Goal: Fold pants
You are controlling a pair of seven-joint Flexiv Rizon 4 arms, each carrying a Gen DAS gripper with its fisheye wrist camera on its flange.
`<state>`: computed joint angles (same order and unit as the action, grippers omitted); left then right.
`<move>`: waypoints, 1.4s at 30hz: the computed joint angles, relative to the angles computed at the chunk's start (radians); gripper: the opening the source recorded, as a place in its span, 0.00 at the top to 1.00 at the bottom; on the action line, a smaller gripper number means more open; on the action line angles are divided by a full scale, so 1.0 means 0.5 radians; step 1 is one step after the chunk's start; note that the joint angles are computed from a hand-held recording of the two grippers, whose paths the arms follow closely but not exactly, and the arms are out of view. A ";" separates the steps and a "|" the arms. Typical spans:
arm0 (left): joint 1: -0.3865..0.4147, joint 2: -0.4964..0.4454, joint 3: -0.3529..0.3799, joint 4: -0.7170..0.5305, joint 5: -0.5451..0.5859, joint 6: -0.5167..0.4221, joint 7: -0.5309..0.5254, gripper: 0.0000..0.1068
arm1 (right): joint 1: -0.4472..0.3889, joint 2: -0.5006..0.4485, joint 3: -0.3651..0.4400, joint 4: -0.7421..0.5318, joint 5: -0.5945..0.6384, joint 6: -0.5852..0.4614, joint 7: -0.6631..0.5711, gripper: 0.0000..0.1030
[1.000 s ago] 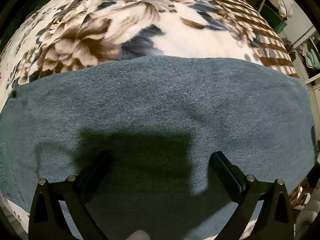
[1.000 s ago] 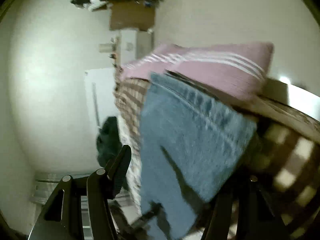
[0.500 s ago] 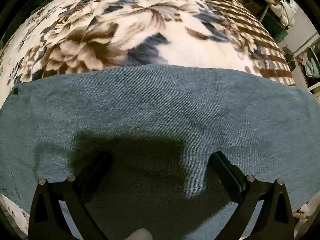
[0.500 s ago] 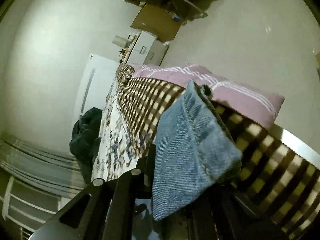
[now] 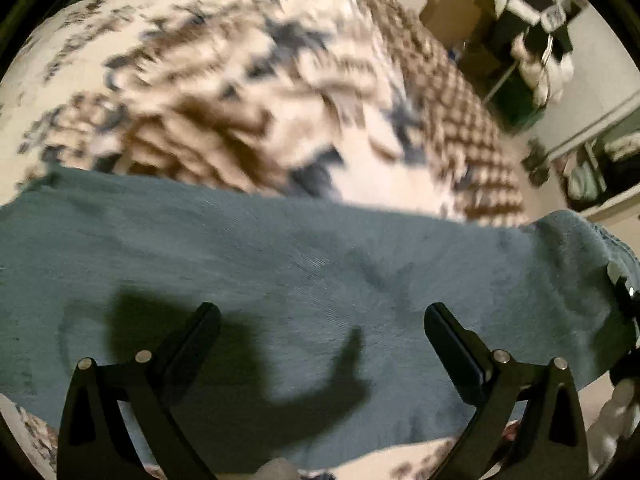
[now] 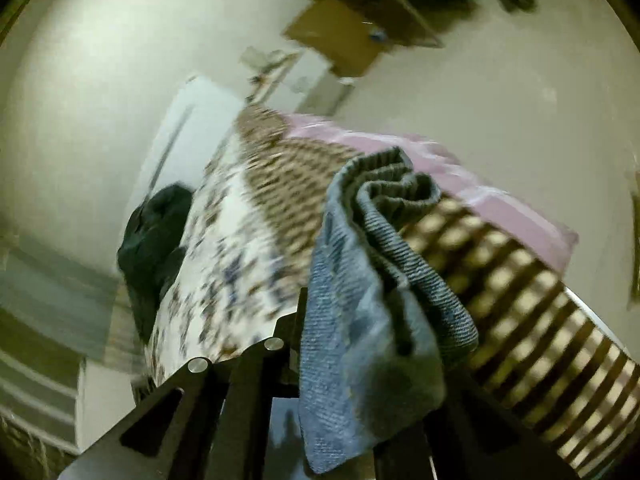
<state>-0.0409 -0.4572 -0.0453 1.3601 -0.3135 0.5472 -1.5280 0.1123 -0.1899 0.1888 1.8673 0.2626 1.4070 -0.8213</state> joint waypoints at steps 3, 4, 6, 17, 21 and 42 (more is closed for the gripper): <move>0.093 0.145 0.036 0.093 -0.069 -0.008 0.069 0.04 | 0.139 -0.004 0.011 -0.107 -0.148 -0.048 0.091 0.93; 0.112 0.203 0.054 0.145 -0.074 -0.007 0.084 0.04 | 0.199 -0.028 0.017 -0.155 -0.200 -0.056 0.131 0.93; 0.188 0.324 0.111 0.242 -0.091 -0.037 0.138 0.04 | 0.305 -0.121 0.038 -0.271 -0.284 -0.069 0.187 0.93; 0.566 0.576 0.403 0.599 0.076 -0.036 0.221 0.04 | 0.865 -0.911 0.198 -1.052 -0.612 -0.469 0.210 0.93; 0.681 0.575 0.441 0.641 0.072 -0.008 0.229 0.04 | 1.008 -1.194 0.215 -1.449 -0.613 -0.982 0.197 0.59; 0.555 0.230 0.160 0.598 -0.284 0.282 0.643 0.79 | 0.805 -0.645 -0.028 -0.901 -0.694 -1.550 0.391 0.36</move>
